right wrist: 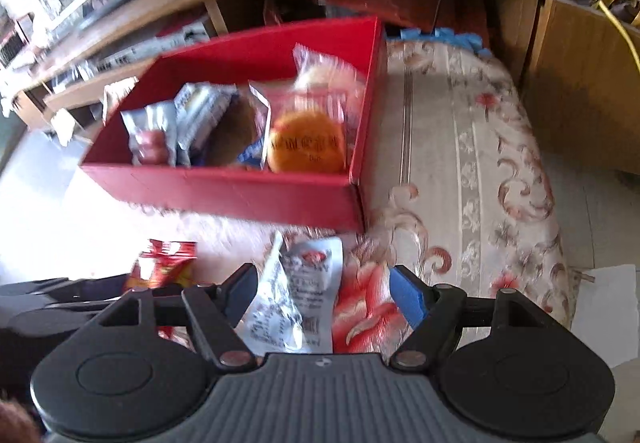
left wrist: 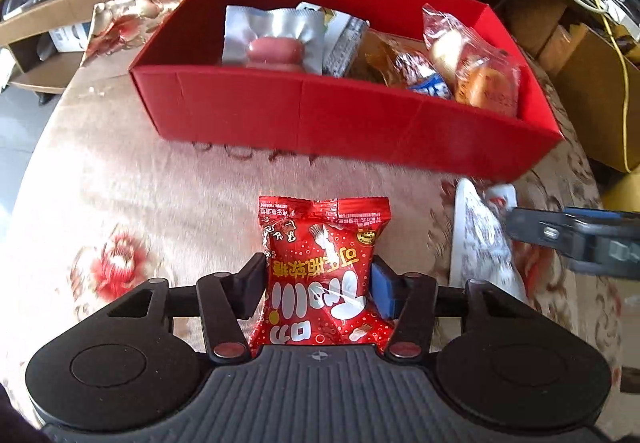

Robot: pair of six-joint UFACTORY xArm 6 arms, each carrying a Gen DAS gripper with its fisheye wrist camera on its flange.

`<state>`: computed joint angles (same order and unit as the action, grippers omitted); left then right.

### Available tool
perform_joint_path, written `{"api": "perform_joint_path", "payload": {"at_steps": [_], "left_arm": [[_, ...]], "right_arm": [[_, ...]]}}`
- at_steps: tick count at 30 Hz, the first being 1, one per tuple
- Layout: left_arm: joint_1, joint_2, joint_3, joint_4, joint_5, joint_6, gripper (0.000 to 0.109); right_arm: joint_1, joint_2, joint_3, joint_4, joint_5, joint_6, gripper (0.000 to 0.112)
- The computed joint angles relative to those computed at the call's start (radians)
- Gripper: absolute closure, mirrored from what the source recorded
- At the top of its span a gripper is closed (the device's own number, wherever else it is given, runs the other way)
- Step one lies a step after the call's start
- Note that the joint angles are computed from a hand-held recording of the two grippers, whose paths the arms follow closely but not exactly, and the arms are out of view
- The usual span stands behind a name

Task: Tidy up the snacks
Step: 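Grasp the red Trolli bag with the left tool while the right tool grasps the clear packet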

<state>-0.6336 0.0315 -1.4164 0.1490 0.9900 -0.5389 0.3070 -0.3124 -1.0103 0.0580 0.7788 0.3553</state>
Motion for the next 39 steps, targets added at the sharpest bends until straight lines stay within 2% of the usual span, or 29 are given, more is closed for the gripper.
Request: {"api": "perform_joint_path", "payload": {"at_steps": [5, 10, 12, 14, 17, 21, 23, 25, 27, 28, 29, 34, 39], "left_arm": [[0.001, -0.034, 0.046, -0.031, -0.024, 0.022, 0.048], [0.006, -0.041, 0.065, -0.04, -0.053, 0.004, 0.043], [0.004, -0.037, 0.064, -0.023, -0.057, -0.009, 0.028], [-0.002, -0.035, 0.059, 0.007, -0.034, -0.026, 0.021], [0.001, -0.04, 0.069, 0.008, -0.041, -0.013, 0.02], [0.014, -0.067, 0.096, -0.007, -0.04, 0.004, 0.018], [0.023, -0.079, 0.106, -0.031, -0.044, 0.016, 0.017], [0.032, -0.086, 0.111, -0.043, -0.042, 0.024, 0.017], [0.043, -0.09, 0.115, -0.053, -0.042, 0.024, 0.017], [0.049, -0.092, 0.116, -0.06, -0.041, 0.02, 0.017], [0.054, -0.094, 0.116, -0.068, -0.041, 0.02, 0.017], [0.063, -0.079, 0.098, -0.092, -0.044, 0.028, 0.016], [0.058, -0.051, 0.069, -0.074, -0.064, 0.012, 0.013]], "right_arm": [[0.004, 0.032, -0.004, 0.008, 0.012, 0.019, 0.041], [0.025, 0.081, -0.03, 0.021, -0.019, 0.057, 0.041], [0.044, 0.104, -0.043, -0.032, -0.035, 0.104, 0.033], [0.066, 0.134, -0.067, -0.09, -0.035, 0.141, 0.027], [0.09, 0.164, -0.088, -0.137, -0.03, 0.162, 0.01], [0.111, 0.201, -0.136, -0.195, 0.029, 0.168, 0.01], [0.107, 0.202, -0.137, -0.183, 0.03, 0.149, 0.01], [0.103, 0.192, -0.128, -0.19, 0.023, 0.154, 0.017], [0.117, 0.177, -0.124, -0.266, 0.049, 0.169, 0.039], [0.114, 0.16, -0.108, -0.26, 0.042, 0.162, 0.044], [0.111, 0.145, -0.097, -0.262, 0.045, 0.164, 0.054], [0.093, 0.064, -0.043, -0.211, 0.078, 0.154, 0.057], [0.108, -0.034, 0.011, -0.204, 0.067, 0.156, 0.057]]}}
